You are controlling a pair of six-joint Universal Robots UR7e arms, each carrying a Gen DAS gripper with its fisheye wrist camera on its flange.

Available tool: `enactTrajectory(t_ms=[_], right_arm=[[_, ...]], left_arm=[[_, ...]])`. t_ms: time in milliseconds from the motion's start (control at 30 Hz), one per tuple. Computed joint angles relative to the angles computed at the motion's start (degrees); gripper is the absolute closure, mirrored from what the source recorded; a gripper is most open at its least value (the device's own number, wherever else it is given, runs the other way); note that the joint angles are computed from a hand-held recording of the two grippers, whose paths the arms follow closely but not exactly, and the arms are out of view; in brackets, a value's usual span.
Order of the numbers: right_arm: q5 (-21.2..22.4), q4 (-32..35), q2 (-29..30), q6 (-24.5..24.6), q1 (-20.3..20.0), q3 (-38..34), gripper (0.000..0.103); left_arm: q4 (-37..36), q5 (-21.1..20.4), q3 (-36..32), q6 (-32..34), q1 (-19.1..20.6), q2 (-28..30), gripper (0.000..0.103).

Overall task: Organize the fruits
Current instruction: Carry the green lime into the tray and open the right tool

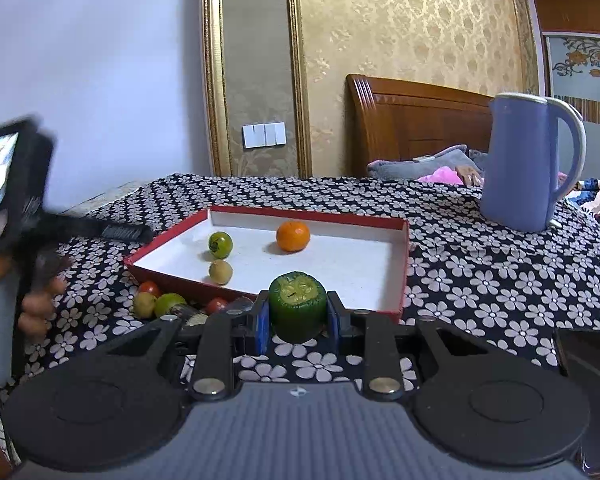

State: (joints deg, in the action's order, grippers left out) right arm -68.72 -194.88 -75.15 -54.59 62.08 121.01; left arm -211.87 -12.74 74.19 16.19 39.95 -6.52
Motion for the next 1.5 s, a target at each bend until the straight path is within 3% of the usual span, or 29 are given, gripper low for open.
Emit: enactTrajectory(t_ms=[67, 200, 333, 500, 600, 800, 1033, 1067, 1133, 1267, 1400, 1467, 1500], right_arm=[[-0.45, -0.68, -0.25, 0.30, 0.58, 0.63, 0.075], [-2.30, -2.93, 0.38, 0.09, 1.76, 1.12, 0.075], [-2.76, -1.96, 1.05, 1.70, 2.38, -0.23, 0.075], [-3.44, -0.80, 3.74, 1.91, 4.00, -4.33, 0.075], [-6.44, -0.84, 6.93, 2.05, 5.66, -8.29, 0.075], [-12.59, 0.28, 13.19, 4.54, 8.12, -16.42, 0.075], [-22.47, 3.76, 21.27, 9.14, 10.98, -28.78, 0.075], [-24.18, 4.59, 22.26, 9.98, 11.36, -30.45, 0.073], [-26.15, 6.64, 23.11, 11.21, 11.70, -32.35, 0.053], [-22.35, 2.81, 20.22, 9.46, 10.55, -27.12, 0.051], [-14.66, -0.98, 14.09, 7.11, 8.07, -17.21, 0.051], [-9.47, -3.15, 11.38, 6.64, 6.41, -12.56, 0.046], [-7.31, -4.41, 10.34, 6.54, 5.62, -10.52, 0.036]], left_arm=[[-2.17, 0.03, 2.31, -0.81, 0.37, -0.30, 0.012], [3.75, -0.95, 7.57, -11.81, 1.40, -2.67, 0.013], [-5.32, -2.06, 6.29, -6.61, 1.46, -1.73, 0.010], [1.60, -2.00, 9.48, -16.25, 1.99, -4.17, 0.008], [5.74, -2.12, 11.22, -20.96, 2.14, -5.45, 0.008], [2.19, -1.77, 10.27, -17.36, 1.82, -4.41, 0.003], [4.32, -1.10, 10.87, -20.19, 1.72, -4.88, 0.000], [4.88, -1.04, 10.98, -20.72, 1.69, -4.99, 0.000], [5.65, -0.70, 10.98, -21.48, 1.71, -5.08, 0.000], [4.74, -0.58, 10.86, -21.23, 1.73, -4.97, 0.000], [7.01, -2.38, 12.43, -24.43, 1.98, -6.24, 0.000], [8.32, -3.27, 13.27, -26.31, 2.16, -6.99, 0.000], [8.26, -4.08, 13.78, -26.80, 2.25, -7.35, 0.000]])
